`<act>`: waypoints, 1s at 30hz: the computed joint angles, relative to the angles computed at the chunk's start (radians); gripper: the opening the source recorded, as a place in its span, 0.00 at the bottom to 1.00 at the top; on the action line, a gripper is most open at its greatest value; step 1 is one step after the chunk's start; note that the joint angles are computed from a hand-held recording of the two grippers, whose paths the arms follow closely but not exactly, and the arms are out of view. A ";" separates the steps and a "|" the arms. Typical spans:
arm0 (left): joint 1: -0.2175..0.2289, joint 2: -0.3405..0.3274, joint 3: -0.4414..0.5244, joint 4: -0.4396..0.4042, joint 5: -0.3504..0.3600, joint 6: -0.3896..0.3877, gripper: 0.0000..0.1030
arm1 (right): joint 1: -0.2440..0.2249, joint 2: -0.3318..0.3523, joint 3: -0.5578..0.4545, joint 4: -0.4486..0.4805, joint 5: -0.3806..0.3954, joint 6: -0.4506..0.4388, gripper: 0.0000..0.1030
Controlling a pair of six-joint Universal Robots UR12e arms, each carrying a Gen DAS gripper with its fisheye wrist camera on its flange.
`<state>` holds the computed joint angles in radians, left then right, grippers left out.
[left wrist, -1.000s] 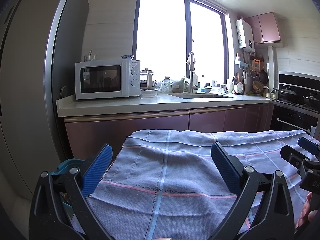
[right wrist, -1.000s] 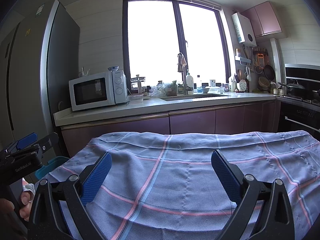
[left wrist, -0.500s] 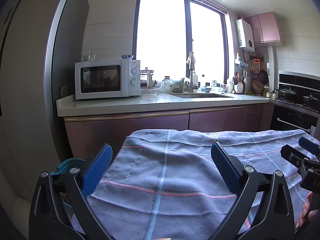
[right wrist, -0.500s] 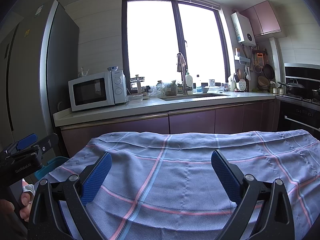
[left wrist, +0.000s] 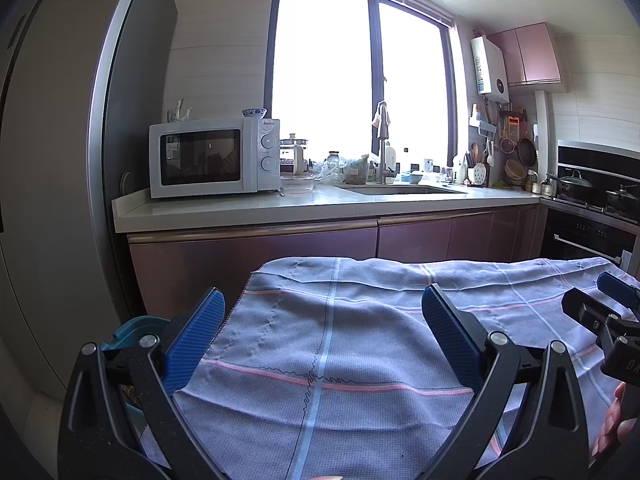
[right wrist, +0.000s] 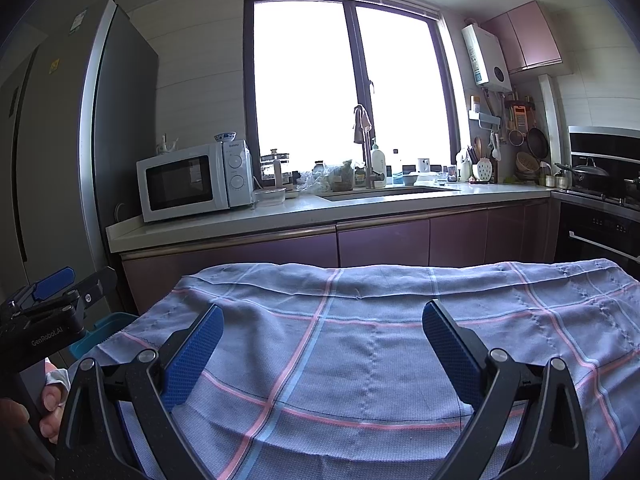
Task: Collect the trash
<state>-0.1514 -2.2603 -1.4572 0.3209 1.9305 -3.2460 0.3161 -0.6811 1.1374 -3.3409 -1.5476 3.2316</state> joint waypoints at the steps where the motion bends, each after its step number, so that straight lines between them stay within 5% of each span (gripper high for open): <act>1: 0.000 0.000 0.001 0.000 0.000 0.001 0.94 | -0.001 0.000 0.000 0.001 0.002 0.000 0.94; 25: -0.005 -0.017 0.027 -0.045 -0.005 0.009 0.94 | -0.008 0.003 -0.004 -0.002 0.007 -0.001 0.94; 30: 0.009 -0.014 0.061 -0.218 -0.075 -0.035 0.95 | -0.025 -0.001 -0.010 0.049 0.021 0.019 0.94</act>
